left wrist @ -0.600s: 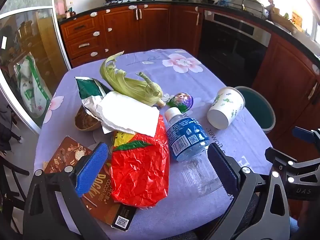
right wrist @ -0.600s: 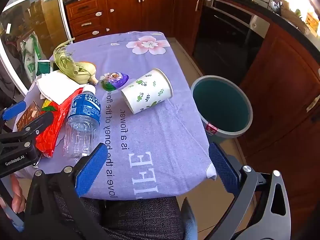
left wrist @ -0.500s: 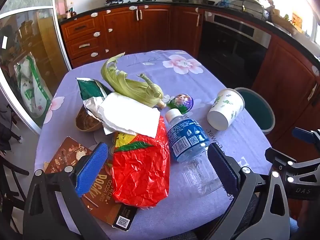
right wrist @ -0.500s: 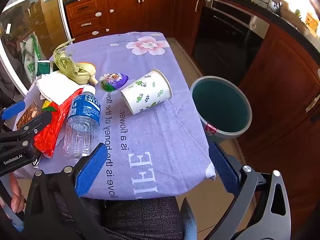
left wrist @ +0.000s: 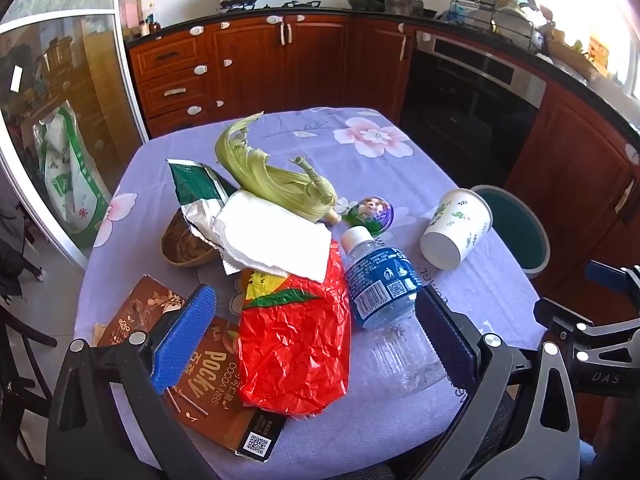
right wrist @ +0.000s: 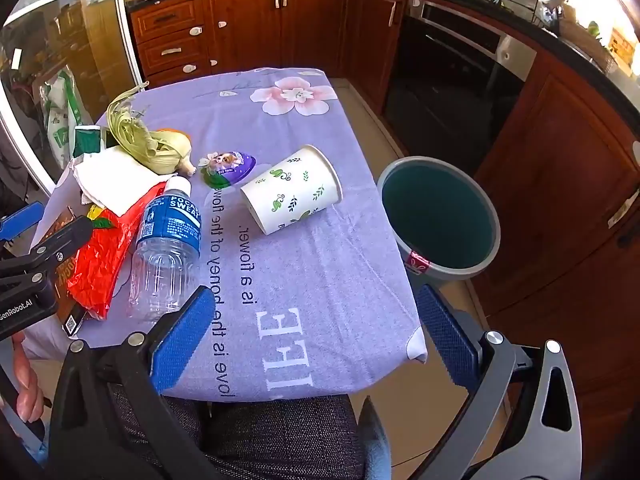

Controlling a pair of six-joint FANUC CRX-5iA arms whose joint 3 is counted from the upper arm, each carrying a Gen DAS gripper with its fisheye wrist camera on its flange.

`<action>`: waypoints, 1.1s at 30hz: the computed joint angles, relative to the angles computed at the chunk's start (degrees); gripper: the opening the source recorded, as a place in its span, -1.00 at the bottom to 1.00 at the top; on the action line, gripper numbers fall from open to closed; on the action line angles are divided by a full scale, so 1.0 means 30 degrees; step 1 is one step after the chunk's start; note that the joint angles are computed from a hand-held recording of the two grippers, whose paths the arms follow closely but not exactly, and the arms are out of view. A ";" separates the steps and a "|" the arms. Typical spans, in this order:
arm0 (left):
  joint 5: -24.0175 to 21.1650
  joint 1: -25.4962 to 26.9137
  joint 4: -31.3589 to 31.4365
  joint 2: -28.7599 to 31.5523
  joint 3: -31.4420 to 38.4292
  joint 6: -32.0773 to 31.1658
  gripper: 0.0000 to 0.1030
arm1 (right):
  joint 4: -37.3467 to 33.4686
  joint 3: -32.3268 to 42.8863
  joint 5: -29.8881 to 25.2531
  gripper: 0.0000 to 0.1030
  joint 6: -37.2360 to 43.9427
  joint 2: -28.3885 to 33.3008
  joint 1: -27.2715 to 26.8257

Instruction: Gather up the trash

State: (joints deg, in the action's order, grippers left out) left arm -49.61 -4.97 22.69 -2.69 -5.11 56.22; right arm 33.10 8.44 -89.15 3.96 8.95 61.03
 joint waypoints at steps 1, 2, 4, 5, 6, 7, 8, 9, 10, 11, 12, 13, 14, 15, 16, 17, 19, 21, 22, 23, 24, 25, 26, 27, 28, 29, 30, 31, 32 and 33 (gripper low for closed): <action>0.0009 0.0020 0.0023 0.0001 -0.0009 0.0008 0.95 | 0.0006 0.0003 0.0003 0.88 0.0005 0.0004 -0.0002; 0.0004 0.0032 0.0022 0.0002 -0.0008 0.0028 0.95 | 0.0001 0.0018 -0.0001 0.88 0.0031 0.0007 -0.0008; -0.0001 0.0052 -0.0015 0.0020 0.0017 0.0077 0.95 | -0.0026 0.0087 -0.0053 0.88 0.0081 0.0019 -0.0019; -0.0025 0.0068 -0.0030 0.0054 0.0056 0.0110 0.95 | -0.0026 0.0094 -0.0055 0.88 0.0072 0.0022 -0.0018; -0.0087 0.0087 -0.0041 0.0088 0.0110 0.0132 0.95 | -0.0025 0.0101 -0.0052 0.88 0.0076 0.0025 -0.0021; -0.0132 0.0093 -0.0070 0.0109 0.0148 0.0161 0.95 | -0.0018 0.0095 -0.0048 0.88 0.0066 0.0027 -0.0019; -0.0154 0.0085 -0.0124 0.0124 0.0176 0.0199 0.95 | -0.0014 0.0070 -0.0039 0.88 0.0046 0.0031 -0.0011; -0.0167 0.0076 -0.0184 0.0138 0.0199 0.0238 0.95 | -0.0011 0.0090 -0.0054 0.88 0.0057 0.0036 -0.0018; -0.0183 0.0078 -0.0213 0.0155 0.0218 0.0258 0.95 | -0.0015 0.0080 -0.0051 0.88 0.0042 0.0035 -0.0016; -0.0207 0.0078 -0.0235 0.0168 0.0240 0.0284 0.95 | -0.0022 0.0072 -0.0041 0.88 0.0038 0.0031 -0.0010; -0.0214 0.0084 -0.0227 0.0167 0.0235 0.0289 0.95 | -0.0037 0.0099 -0.0047 0.88 0.0036 0.0040 -0.0019; -0.0207 0.0087 -0.0217 0.0161 0.0222 0.0281 0.95 | -0.0036 0.0099 -0.0042 0.88 0.0041 0.0044 -0.0013; -0.0179 0.0081 -0.0223 0.0155 0.0211 0.0280 0.95 | -0.0051 0.0099 -0.0034 0.88 0.0057 0.0025 -0.0032; -0.0184 0.0082 -0.0225 0.0164 0.0224 0.0277 0.95 | -0.0052 0.0104 -0.0032 0.88 0.0067 0.0031 -0.0034; -0.0214 0.0087 -0.0217 0.0174 0.0242 0.0264 0.95 | -0.0044 0.0069 -0.0016 0.88 0.0048 0.0023 -0.0021; -0.0214 0.0087 -0.0217 0.0174 0.0242 0.0264 0.95 | -0.0044 0.0069 -0.0016 0.88 0.0048 0.0023 -0.0021; -0.0229 0.0092 -0.0220 0.0178 0.0252 0.0267 0.95 | -0.0069 0.0072 0.0008 0.88 0.0076 0.0033 -0.0036; -0.0224 0.0095 -0.0218 0.0172 0.0240 0.0261 0.95 | -0.0086 0.0086 0.0003 0.88 0.0094 0.0042 -0.0050; -0.0224 0.0095 -0.0218 0.0172 0.0240 0.0261 0.95 | -0.0086 0.0074 0.0011 0.88 0.0081 0.0047 -0.0052; -0.0193 0.0097 -0.0200 0.0166 0.0223 0.0250 0.95 | -0.0082 0.0081 0.0001 0.88 0.0076 0.0049 -0.0049; -0.0198 0.0094 -0.0207 0.0174 0.0232 0.0256 0.95 | -0.0086 0.0092 -0.0005 0.88 0.0087 0.0054 -0.0049; -0.0231 0.0093 -0.0214 0.0181 0.0257 0.0254 0.95 | -0.0101 0.0109 -0.0010 0.88 0.0118 0.0061 -0.0055; -0.0231 0.0093 -0.0214 0.0181 0.0257 0.0254 0.95 | -0.0101 0.0109 -0.0010 0.88 0.0118 0.0061 -0.0055; -0.0231 0.0093 -0.0214 0.0181 0.0257 0.0254 0.95 | -0.0119 0.0121 -0.0012 0.88 0.0133 0.0071 -0.0061; -0.0236 0.0098 -0.0208 0.0182 0.0259 0.0258 0.95 | -0.0117 0.0108 -0.0001 0.88 0.0129 0.0077 -0.0058; -0.0236 0.0098 -0.0208 0.0182 0.0259 0.0258 0.95 | -0.0114 0.0113 -0.0012 0.88 0.0117 0.0081 -0.0055; -0.0236 0.0098 -0.0208 0.0182 0.0259 0.0258 0.95 | -0.0118 0.0114 -0.0015 0.88 0.0132 0.0084 -0.0061; -0.0236 0.0098 -0.0208 0.0182 0.0259 0.0258 0.95 | -0.0126 0.0124 -0.0022 0.88 0.0113 0.0085 -0.0059; -0.0234 0.0099 -0.0215 0.0184 0.0265 0.0258 0.95 | -0.0139 0.0121 -0.0014 0.88 0.0091 0.0098 -0.0057; -0.0217 0.0105 -0.0210 0.0180 0.0248 0.0240 0.95 | -0.0158 0.0127 -0.0005 0.88 0.0084 0.0124 -0.0061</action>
